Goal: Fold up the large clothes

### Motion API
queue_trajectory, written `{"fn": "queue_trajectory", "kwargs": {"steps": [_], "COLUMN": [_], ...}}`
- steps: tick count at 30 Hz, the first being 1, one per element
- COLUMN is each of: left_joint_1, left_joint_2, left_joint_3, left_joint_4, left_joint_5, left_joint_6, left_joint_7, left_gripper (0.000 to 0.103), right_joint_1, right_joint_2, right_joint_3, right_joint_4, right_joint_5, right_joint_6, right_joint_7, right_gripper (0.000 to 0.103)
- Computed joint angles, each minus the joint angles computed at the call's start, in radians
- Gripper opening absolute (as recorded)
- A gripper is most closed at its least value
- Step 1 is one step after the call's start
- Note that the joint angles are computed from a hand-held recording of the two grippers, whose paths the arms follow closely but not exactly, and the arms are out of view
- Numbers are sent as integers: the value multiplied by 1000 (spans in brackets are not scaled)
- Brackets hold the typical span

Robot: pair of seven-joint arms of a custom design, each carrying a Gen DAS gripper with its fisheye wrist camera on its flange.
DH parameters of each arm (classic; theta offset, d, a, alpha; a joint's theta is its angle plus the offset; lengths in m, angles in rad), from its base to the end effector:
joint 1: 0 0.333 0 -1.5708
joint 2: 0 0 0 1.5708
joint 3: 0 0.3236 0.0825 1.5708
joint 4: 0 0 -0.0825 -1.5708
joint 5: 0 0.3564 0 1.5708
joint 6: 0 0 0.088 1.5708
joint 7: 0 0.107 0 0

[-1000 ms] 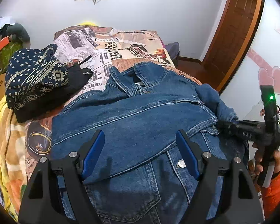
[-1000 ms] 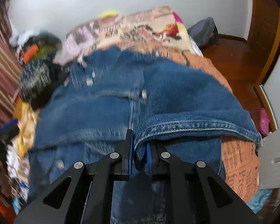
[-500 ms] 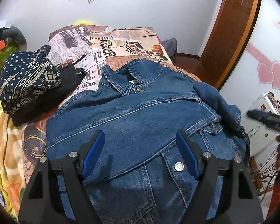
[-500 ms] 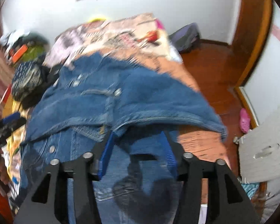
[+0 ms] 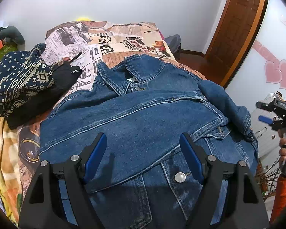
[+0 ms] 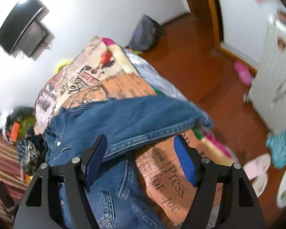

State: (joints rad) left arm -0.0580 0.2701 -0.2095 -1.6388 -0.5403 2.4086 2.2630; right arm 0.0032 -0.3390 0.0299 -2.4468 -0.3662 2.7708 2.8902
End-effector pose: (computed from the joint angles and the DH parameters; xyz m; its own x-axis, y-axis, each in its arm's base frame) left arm 0.6371 -0.1612 0.5351 -0.6238 -0.7608 0.1792 -0.6725 0.4056 -0.6191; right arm 0.4516 0.0316 0.5213 -0.6693 -0.5814 -0.4625 -0.3911 0.8051 -0.4460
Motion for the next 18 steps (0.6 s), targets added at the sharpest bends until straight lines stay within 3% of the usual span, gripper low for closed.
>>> {"fn": "queue_trajectory", "kwargs": {"steps": [7,12,14,16,18], "left_joint_1": [-7,-4,-2,2,8], "left_joint_2": [32,41,43,40,34], "left_joint_3": [5,3,2,1,-1], "left_joint_4": [34,38,40,37,29], "left_joint_5": [30,39,40,36,27], "left_joint_6": [-16,-15,-17,-15,-9], "left_joint_7": [-44,-53,-54,-50,-34], "left_gripper": [78,78,78,78,78], "right_joint_1": [161,61,32,4,-13], "right_joint_2": [78,112,129,142,141], "right_joint_3": [-175,-101,-83,-65,-52], "right_joint_4": [-67,-50,-34,-4,20], "right_joint_5": [363,313,283,231,181], "right_joint_6": [178,181,162,110,62], "right_joint_7": [-234,-219,-200,-182,-154], "right_gripper": [69,65,57,39,28]}}
